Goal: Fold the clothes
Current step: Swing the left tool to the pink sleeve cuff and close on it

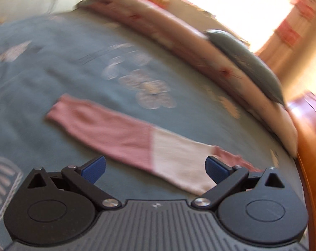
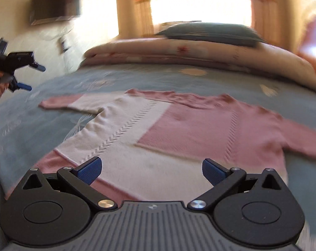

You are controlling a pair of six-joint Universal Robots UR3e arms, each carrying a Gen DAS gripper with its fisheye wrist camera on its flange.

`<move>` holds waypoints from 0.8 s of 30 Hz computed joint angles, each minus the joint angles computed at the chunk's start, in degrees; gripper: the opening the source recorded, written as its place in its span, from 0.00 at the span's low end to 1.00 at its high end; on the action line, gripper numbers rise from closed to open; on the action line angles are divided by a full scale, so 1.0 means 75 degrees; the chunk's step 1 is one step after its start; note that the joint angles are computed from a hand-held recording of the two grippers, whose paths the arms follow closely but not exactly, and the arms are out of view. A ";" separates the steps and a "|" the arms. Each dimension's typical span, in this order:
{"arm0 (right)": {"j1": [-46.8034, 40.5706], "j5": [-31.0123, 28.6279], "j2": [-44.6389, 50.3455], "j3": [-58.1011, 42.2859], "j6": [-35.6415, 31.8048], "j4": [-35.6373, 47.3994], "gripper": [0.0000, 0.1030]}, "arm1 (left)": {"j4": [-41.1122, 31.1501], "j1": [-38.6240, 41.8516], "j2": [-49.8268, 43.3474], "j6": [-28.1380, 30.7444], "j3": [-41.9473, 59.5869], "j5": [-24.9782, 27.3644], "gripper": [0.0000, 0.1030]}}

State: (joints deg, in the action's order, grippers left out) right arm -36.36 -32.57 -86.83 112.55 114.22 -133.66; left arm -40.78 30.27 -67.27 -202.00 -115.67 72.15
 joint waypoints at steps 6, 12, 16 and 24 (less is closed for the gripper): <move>0.0635 0.0236 0.1555 -0.0928 -0.1070 -0.0181 1.00 | 0.1233 0.0647 -0.0131 -0.1100 -0.0976 0.0133 0.97; 0.0321 0.0004 0.1783 -0.1618 -0.1708 0.1977 1.00 | 0.3079 0.0481 -0.1541 -0.1654 -0.1140 0.0658 0.90; 0.0159 0.0401 0.1950 -0.2490 -0.2023 0.3986 1.00 | 0.3189 0.0749 -0.2164 -0.1566 -0.1135 0.0332 0.63; 0.0366 0.1695 0.2522 -0.5459 -0.2178 0.7336 1.00 | 0.5151 0.1293 -0.2778 -0.1869 -0.2069 -0.0173 0.63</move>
State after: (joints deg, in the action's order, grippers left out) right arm -33.61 -19.85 -67.91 71.60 97.89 -78.64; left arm -2.15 39.96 -88.10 -216.02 -131.18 70.85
